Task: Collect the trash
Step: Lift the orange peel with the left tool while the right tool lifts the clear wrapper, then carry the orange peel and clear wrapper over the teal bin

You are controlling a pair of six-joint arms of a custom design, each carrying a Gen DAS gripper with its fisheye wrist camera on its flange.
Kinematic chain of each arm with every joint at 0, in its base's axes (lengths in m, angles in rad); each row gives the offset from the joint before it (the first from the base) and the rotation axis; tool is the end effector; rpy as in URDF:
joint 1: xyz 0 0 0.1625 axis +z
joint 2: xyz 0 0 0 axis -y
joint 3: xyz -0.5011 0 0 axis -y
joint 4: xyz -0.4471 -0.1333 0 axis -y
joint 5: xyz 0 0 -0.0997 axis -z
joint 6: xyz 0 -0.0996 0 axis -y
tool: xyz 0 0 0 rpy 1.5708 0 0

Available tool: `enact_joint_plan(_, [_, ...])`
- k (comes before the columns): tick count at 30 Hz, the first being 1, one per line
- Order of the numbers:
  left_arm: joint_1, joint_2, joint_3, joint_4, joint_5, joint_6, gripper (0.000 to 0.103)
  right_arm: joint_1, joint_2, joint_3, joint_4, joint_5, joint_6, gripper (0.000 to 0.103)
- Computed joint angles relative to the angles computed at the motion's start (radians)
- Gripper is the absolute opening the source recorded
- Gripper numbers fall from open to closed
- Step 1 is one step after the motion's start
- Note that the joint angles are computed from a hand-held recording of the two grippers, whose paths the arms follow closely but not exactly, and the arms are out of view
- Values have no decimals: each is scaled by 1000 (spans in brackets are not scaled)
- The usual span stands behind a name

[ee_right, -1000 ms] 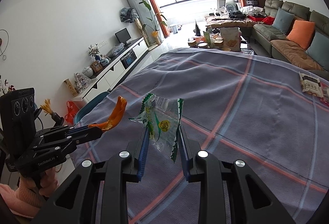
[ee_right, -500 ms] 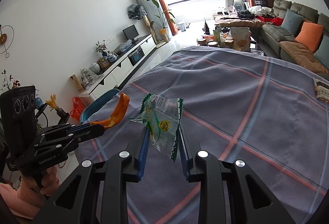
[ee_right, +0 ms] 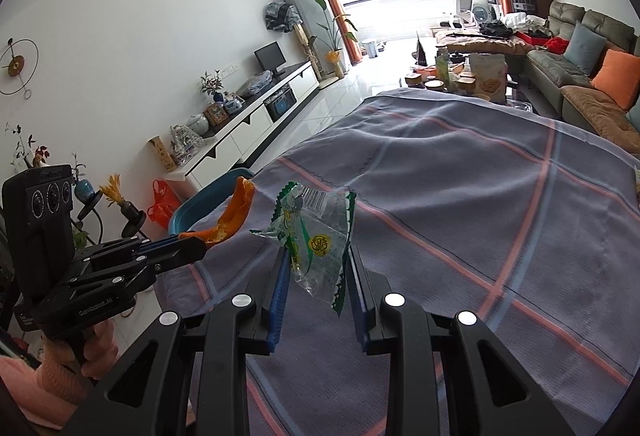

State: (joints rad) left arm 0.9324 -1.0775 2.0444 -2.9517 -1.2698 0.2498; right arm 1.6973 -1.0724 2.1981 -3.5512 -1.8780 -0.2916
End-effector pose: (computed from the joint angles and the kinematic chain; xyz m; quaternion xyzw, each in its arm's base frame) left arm -0.2391 -0.5955 0.1889 0.3879 0.8870 -0.2277 0.1047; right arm 0.1742 -0.5515 0.2120 0.1246 -0.8929 0.3967 0.1725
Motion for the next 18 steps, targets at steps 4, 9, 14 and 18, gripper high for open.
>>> enact_joint_plan(4, [6, -8, 2, -5, 10, -4, 13, 6, 10, -13, 13, 4, -2, 28])
enact_joint_plan(9, [14, -16, 3, -8, 18, -8, 13, 11, 21, -26, 31, 13, -5, 28])
enact_joint_plan(14, [17, -21, 4, -15, 28, -12, 13, 17, 34, -42, 48, 18, -8, 28])
enact_joint_plan(18, [19, -26, 4, -21, 39, -17, 13, 21, 39, -51, 62, 24, -9, 28])
